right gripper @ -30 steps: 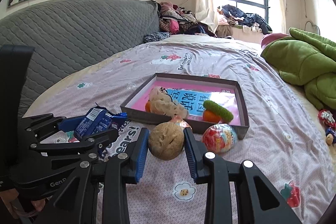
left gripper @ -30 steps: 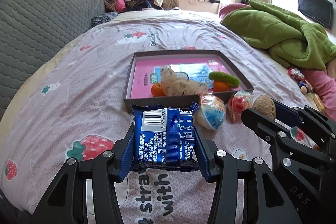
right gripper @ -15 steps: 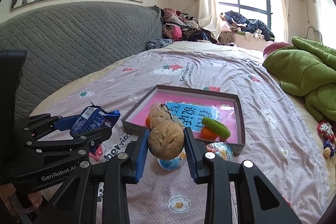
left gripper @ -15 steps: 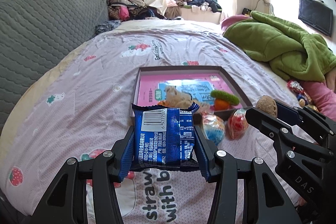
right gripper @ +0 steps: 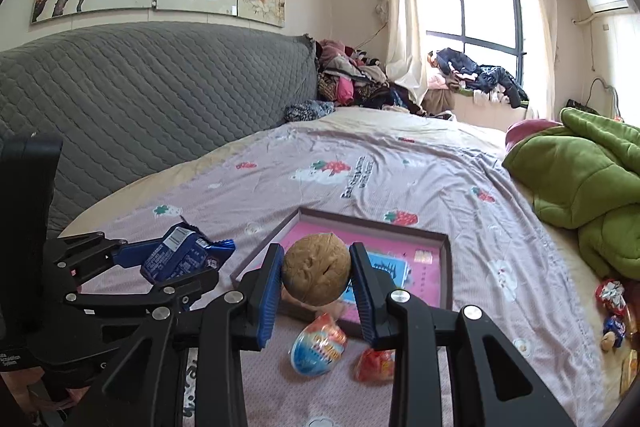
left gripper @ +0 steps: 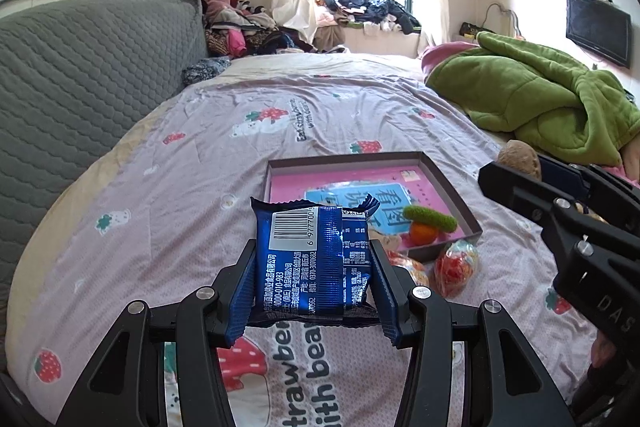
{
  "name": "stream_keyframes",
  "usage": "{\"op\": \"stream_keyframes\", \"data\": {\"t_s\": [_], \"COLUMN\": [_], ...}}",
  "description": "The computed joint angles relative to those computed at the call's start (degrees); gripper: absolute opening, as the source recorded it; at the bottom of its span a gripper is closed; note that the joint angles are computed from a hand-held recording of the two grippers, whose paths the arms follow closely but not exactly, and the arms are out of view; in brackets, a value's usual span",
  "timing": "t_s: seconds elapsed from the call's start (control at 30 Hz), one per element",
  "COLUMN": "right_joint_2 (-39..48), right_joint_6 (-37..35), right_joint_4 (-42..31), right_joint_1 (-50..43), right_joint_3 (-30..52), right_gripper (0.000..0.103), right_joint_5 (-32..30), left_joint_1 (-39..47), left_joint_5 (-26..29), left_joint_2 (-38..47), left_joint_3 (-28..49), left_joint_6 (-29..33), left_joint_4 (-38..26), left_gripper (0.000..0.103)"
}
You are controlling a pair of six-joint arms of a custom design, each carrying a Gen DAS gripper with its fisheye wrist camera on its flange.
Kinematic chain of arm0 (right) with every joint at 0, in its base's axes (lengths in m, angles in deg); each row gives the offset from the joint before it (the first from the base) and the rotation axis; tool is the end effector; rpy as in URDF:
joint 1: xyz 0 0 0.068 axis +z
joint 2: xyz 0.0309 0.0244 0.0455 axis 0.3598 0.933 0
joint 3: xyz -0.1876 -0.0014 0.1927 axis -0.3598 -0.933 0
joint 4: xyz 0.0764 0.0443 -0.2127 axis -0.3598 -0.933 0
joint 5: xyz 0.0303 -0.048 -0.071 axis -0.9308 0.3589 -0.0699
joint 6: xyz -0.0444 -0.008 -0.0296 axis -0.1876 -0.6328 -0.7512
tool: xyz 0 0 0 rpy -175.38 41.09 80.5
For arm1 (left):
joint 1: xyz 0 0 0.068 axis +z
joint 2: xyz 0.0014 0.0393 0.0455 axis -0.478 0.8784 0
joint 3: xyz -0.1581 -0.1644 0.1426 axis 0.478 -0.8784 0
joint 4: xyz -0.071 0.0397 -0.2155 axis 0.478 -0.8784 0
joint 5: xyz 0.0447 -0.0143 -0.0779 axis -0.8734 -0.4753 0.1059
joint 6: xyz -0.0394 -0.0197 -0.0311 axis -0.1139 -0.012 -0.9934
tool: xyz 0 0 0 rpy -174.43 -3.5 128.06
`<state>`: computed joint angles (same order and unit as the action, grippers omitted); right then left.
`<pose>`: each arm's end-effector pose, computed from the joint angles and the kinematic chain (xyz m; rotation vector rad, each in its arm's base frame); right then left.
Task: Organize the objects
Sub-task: 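Lift and carry the packet and bun toward the pink box with both tools, then lower the packet and bun over the pink box with both tools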
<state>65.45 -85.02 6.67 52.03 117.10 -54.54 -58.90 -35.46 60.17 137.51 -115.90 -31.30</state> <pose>0.3561 0.2231 0.2132 -0.8026 1.9165 0.5045 0.2716 -0.1337 0.2052 -0.3795 2.1943 0.1996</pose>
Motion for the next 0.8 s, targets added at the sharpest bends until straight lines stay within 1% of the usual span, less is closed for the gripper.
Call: {"op": "stream_keyframes", "data": {"t_s": [0.2, 0.37, 0.43, 0.8], "right_joint_2": [0.6, 1.2, 1.8, 8.3], "right_joint_6": [0.9, 0.4, 0.1, -1.4], "right_joint_4": [-2.0, -3.7, -4.3, -10.6], "right_joint_1": [-0.6, -0.7, -0.8, -2.1], "right_joint_3": [2.6, 4.9, 6.3, 18.5], "right_gripper": [0.034, 0.034, 0.034, 0.034], "right_joint_5": [-0.3, -0.4, -0.1, 0.2], "left_joint_1": [1.3, 2.4, 3.4, 8.2], "left_joint_5": [0.6, 0.5, 1.3, 5.1], "left_joint_2": [-0.1, 0.9, 1.7, 6.3], "left_joint_3": [1.5, 3.5, 4.6, 10.5], "left_joint_6": [1.5, 3.1, 4.2, 8.2], "left_joint_4": [0.1, 0.2, 0.3, 0.7], "left_gripper": [0.053, 0.053, 0.053, 0.053]}}
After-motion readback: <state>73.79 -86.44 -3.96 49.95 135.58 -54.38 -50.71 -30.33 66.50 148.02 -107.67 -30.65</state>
